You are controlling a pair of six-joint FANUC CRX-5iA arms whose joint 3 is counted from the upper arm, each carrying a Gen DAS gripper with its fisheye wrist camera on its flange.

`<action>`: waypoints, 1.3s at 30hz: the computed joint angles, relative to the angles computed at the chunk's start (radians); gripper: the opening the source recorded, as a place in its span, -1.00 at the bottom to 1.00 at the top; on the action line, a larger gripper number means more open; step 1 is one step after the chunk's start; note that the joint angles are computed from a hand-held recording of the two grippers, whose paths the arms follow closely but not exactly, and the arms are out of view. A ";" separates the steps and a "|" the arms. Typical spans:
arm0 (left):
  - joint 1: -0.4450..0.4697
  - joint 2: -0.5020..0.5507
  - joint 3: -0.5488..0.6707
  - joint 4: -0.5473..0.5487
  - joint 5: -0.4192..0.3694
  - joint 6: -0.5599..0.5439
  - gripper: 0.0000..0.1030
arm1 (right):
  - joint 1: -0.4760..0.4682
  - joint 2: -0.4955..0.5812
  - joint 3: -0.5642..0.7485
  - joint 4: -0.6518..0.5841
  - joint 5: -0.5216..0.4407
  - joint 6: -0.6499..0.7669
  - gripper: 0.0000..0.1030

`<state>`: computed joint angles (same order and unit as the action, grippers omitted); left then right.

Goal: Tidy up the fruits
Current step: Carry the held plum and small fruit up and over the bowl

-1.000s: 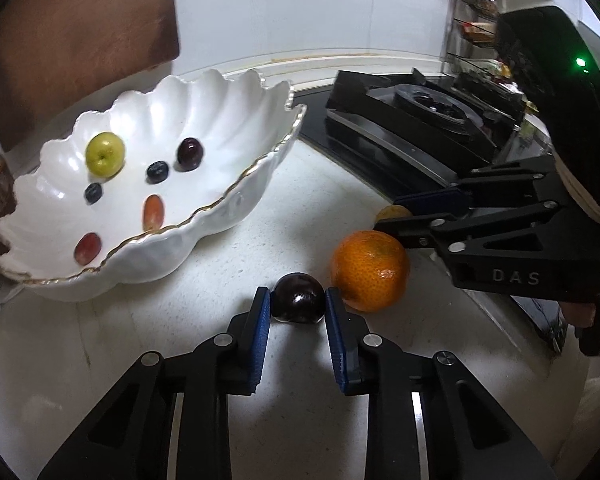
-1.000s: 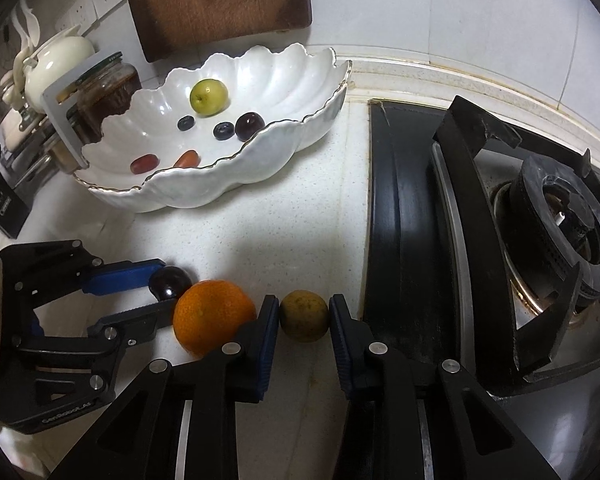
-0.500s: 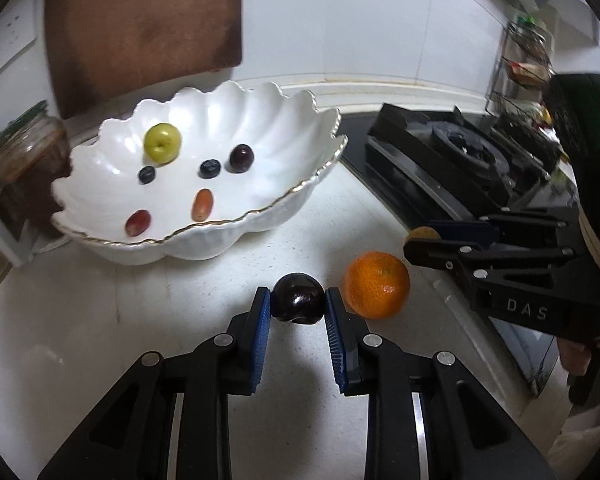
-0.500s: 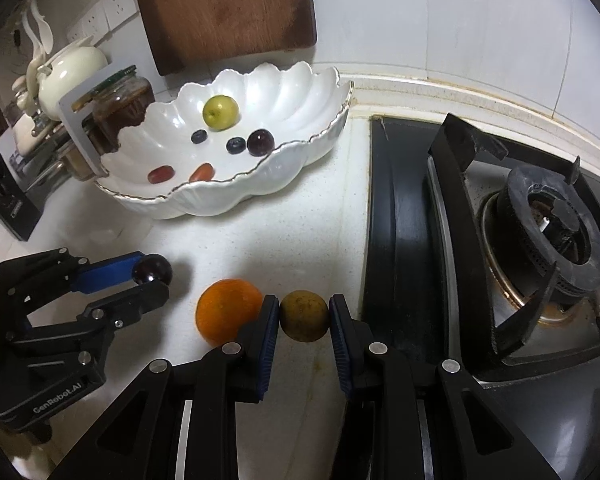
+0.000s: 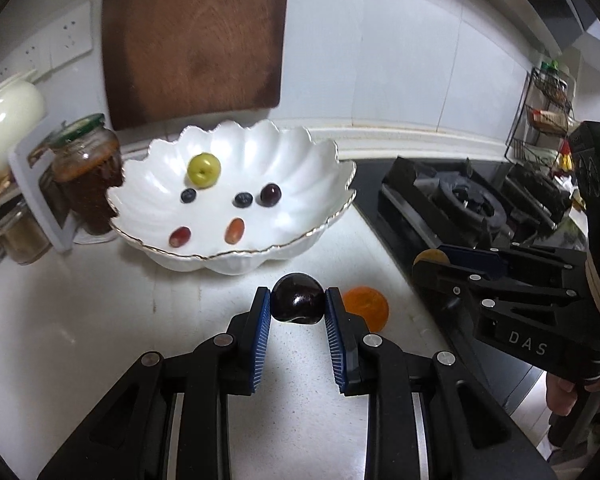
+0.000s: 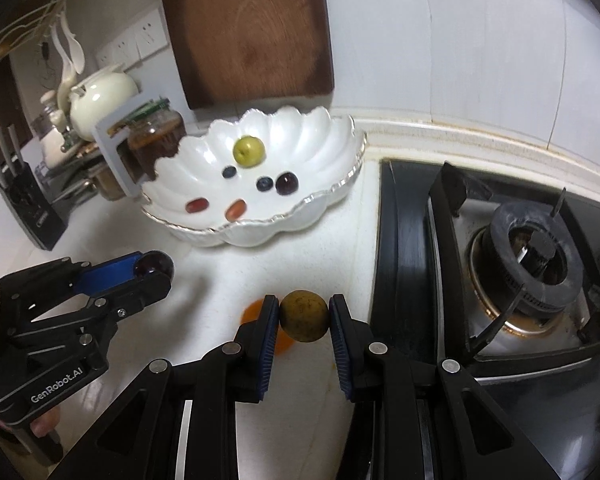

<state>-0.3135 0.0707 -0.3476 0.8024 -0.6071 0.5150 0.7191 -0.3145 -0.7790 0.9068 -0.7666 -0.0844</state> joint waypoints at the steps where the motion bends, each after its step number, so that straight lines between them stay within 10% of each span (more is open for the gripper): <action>1: 0.000 -0.007 -0.005 0.006 0.004 0.001 -0.47 | 0.004 -0.005 0.000 0.009 -0.004 -0.003 -0.47; 39: -0.012 -0.015 0.109 0.047 0.192 0.095 -0.47 | -0.159 0.050 0.114 0.307 0.113 -0.020 -0.47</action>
<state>-0.3257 0.0555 -0.2388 0.8494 -0.4153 0.6098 0.5597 -0.2649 -0.6646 1.2133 -0.6532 -0.1044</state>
